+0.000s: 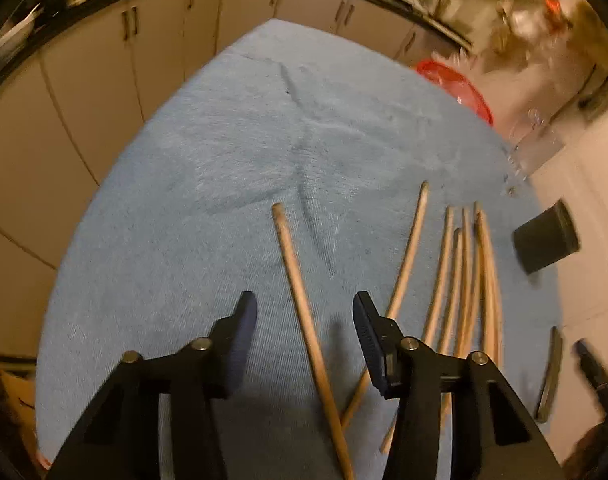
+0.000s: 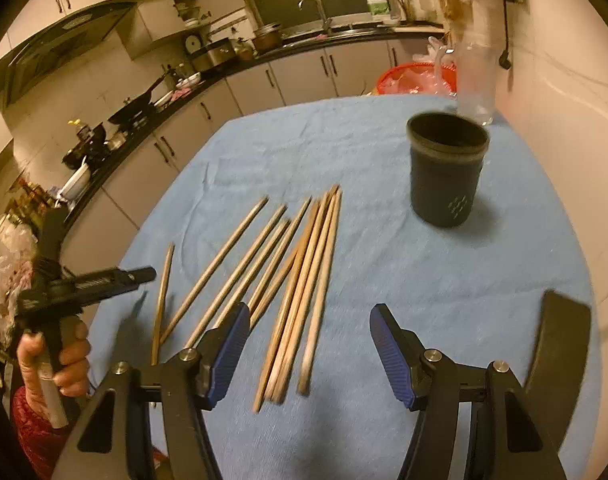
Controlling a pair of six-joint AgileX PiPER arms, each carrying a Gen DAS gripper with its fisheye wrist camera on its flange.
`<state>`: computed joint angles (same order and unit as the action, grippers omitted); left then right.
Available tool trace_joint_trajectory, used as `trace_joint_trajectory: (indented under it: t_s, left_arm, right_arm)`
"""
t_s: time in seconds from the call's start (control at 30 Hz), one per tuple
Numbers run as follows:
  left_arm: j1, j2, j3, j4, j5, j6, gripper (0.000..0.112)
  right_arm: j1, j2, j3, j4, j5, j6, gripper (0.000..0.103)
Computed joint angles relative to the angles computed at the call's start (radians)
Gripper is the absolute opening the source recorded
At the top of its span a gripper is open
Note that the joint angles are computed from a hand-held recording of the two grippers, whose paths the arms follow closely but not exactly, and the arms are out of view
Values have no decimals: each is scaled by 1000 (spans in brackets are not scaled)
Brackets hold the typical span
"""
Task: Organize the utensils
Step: 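Lower the left tool onto one wooden chopstick and close it while the right tool grasps another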
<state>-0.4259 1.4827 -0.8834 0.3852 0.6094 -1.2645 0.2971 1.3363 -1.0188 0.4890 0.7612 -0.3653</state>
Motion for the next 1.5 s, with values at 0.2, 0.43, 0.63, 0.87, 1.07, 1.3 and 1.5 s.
trace_joint_trajectory:
  t_s: [0.2,0.43,0.63,0.87,1.07,1.3,1.5]
  left_arm:
    - [-23,111,-94,20,81,-18,27]
    - [5,145,-153,-25,131,114,26]
    - [16,171,-155,-11,104,131,22]
    - [81,115,-76,-68,45,224,13]
    - [95,128,-103,-97,63,277,13]
    - [111,127,-92,-117,-3,304,7]
    - [77,16,-33,-45,-67,238,7]
  right_arm:
    - [14,168,-180,-49,55,107,44]
    - [91,454,-453,-119,133,229,33]
    - [152,630,-649,-179,195,302,23]
    - [179,780,-824,-242,270,354,15]
    - [187,866,-942,-272,343,362,12]
    - [169,803,-882,-222,314,324,10]
    - [151,632,-685,-157,178,239,10]
